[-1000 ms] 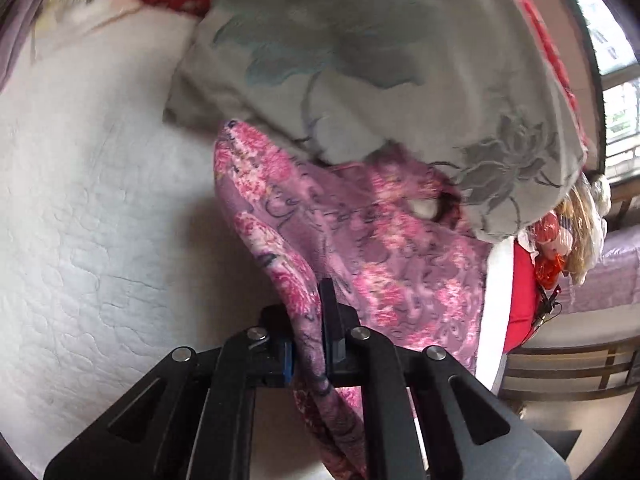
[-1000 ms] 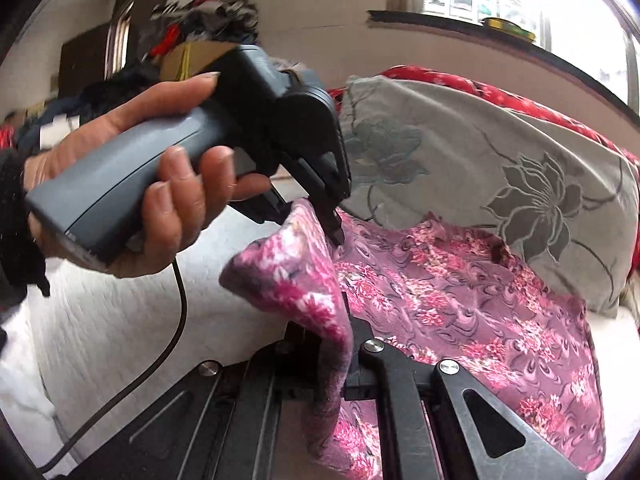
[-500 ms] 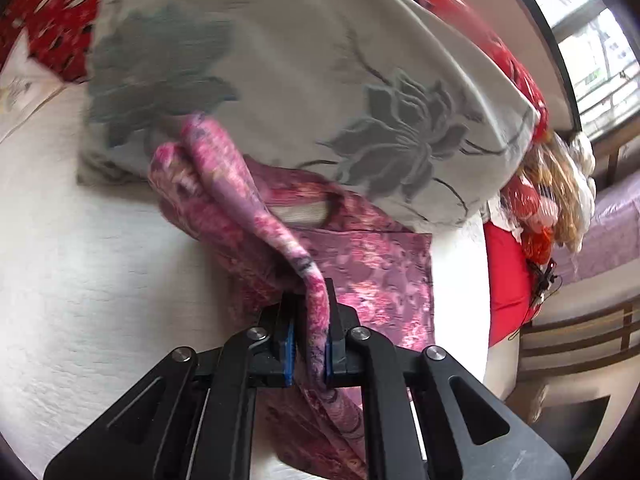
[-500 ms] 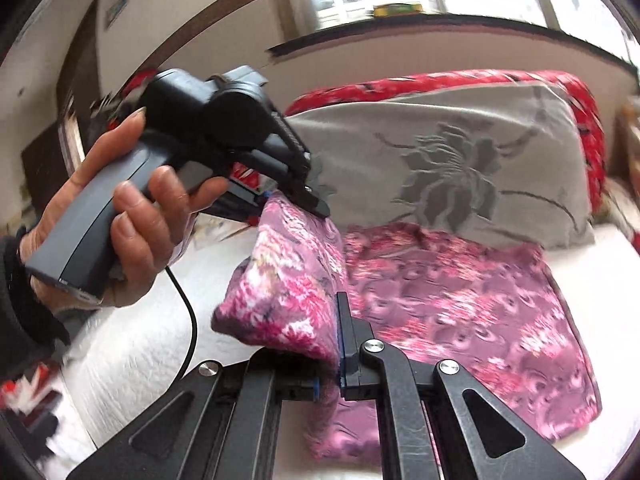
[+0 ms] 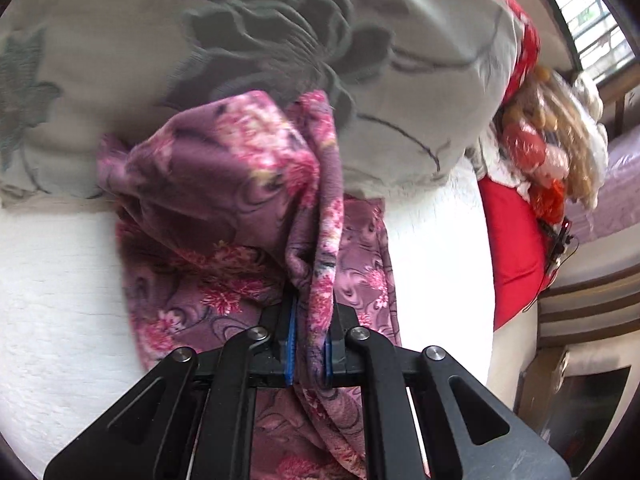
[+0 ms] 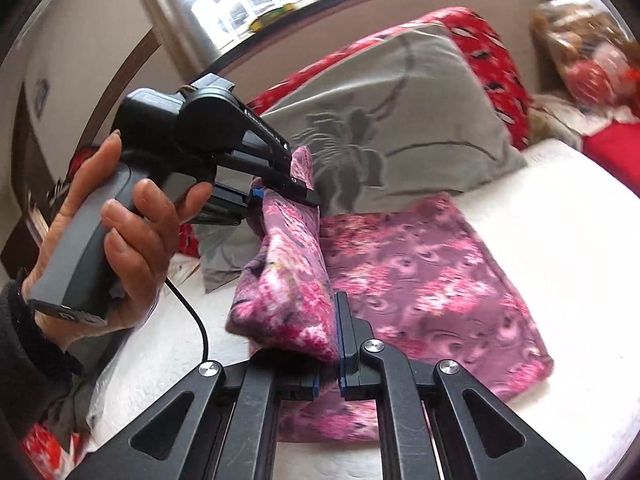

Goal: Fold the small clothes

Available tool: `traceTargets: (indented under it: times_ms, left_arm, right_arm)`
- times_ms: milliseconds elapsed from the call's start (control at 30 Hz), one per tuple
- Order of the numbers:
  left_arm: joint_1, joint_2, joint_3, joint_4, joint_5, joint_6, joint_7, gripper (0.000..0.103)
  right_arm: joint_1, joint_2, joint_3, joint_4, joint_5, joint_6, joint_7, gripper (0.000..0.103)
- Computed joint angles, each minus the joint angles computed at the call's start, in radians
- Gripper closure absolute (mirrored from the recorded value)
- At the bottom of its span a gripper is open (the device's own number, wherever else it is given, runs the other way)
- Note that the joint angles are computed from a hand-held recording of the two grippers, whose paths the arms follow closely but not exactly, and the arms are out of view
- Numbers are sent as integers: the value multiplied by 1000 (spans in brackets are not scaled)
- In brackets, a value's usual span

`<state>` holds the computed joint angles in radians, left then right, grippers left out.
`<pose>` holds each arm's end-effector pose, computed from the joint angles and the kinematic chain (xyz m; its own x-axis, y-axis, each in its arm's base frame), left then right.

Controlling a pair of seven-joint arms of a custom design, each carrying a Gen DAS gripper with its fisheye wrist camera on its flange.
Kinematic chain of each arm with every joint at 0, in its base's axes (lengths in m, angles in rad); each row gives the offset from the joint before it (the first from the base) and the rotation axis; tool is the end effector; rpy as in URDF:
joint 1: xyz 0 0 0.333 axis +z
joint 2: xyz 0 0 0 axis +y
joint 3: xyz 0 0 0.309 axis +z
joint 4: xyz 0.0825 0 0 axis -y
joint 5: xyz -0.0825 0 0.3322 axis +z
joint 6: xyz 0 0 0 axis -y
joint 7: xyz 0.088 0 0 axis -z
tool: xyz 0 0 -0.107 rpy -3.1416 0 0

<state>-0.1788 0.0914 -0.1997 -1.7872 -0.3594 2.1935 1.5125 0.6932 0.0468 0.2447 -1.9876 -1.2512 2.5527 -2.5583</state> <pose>0.5257 -0.2180 0.5401 -0.1886 -0.9107 0.3675 -0.9630 0.0981 -0.2512 0.3200 0.4547 0.5062 -0.0535 -0.8853 -0.4619 -0.5775 0.4048 -0.7089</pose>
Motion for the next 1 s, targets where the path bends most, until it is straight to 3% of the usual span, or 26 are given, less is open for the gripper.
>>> traceTargets:
  times_ms: [300,400,500,533,633,733,800,867,933,967,1000]
  left_arm:
    - [-99,150,-39,99,115,-24,-94,95]
    - [-127,196,-34,135,163,-41,-127,87]
    - [-106,190,-44,121,87,-34,-103,71]
    - [-89,175,-50,107,42,-33,-74,70]
    - [-43,94,-44,40,-61,-19,12,68]
    - [7,-30,-9,-86,-143,48,98,46]
    - [38,-102,23,-173,-175,102,134,44]
    - [67,-144,51,-239,-161,133,135,44]
    - [92,-160,74,-283,-189,132,140,44]
    - [103,-158,85,-293,-219,114,148,44]
    - [115,-153,97,-306,-264,88,155,44]
  right_arm:
    - [-72,-128,5,-212,-7,70,206,98]
    - [-107,-144,3,-268,-10,134,274,98]
    - [-138,-138,-4,-309,8,206,326,97]
    - [-146,-134,-7,-321,21,227,336,91]
    - [-169,-134,-14,-347,27,295,368,88]
    - [-176,-197,-2,-378,99,269,302,87]
    - [-191,-265,26,-393,87,200,308,79]
    - [-213,-319,66,-383,100,79,278,70]
    - [-246,-299,29,-340,63,130,207,64]
    - [-269,-254,7,-298,71,192,134,63]
    - [-275,-175,-51,-241,131,310,-9,59]
